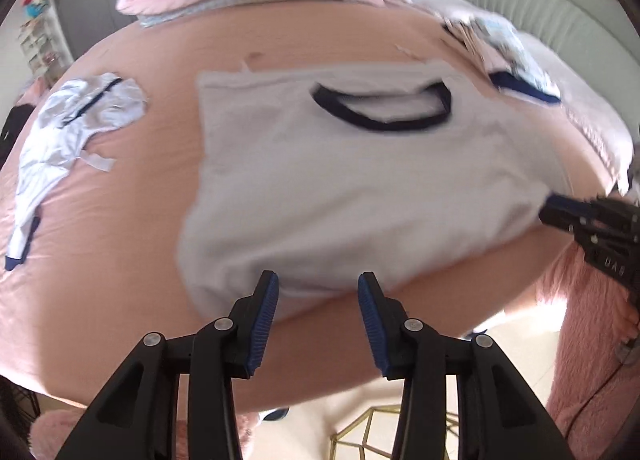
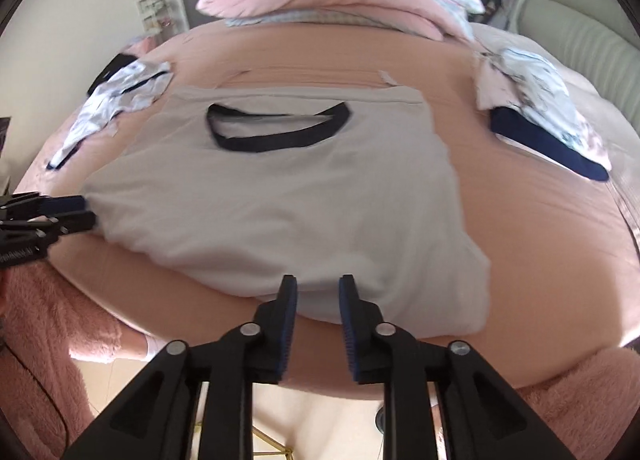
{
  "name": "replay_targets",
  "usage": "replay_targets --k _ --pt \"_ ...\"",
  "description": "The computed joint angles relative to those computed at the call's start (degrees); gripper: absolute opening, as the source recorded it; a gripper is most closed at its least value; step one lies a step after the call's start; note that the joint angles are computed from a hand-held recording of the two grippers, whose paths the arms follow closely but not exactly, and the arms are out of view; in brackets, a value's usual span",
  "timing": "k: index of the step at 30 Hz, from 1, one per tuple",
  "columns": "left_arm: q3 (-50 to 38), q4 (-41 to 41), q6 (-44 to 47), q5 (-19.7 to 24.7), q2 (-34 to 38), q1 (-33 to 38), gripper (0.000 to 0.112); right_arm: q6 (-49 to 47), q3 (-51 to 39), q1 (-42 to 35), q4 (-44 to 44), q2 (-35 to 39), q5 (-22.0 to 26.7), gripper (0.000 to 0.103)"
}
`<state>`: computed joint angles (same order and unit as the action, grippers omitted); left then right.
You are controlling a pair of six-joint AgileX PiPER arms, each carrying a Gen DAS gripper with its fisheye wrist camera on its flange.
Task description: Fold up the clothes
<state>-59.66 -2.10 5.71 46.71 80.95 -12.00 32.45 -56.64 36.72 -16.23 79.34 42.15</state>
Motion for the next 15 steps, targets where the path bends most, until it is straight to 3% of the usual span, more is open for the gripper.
replay_targets --k 3,6,8,10,15 --pt "0.9 1.4 -2.0 0.1 0.6 1.6 0.038 -1.9 -0.9 -3.1 1.7 2.3 2.6 0.020" --pt "-0.8 7.6 -7.5 2.3 0.9 5.0 0.038 -9.7 1.1 -11.4 12.5 -1.0 0.7 0.013" --pt "-2.8 4.5 -6.8 4.4 1.9 10.1 0.038 -8.2 1.7 -13.9 11.4 -2.6 1.6 0.011" --pt "-3.7 -0.9 -3.3 5.1 0.7 13.6 0.038 -6.6 2.7 -17.0 11.1 -5.1 2.0 0.017" --pt "-1.8 -6.4 2.5 1.1 -4.7 8.8 0.038 -8.7 4.9 -21.6 14.5 -10.2 0.3 0.020"
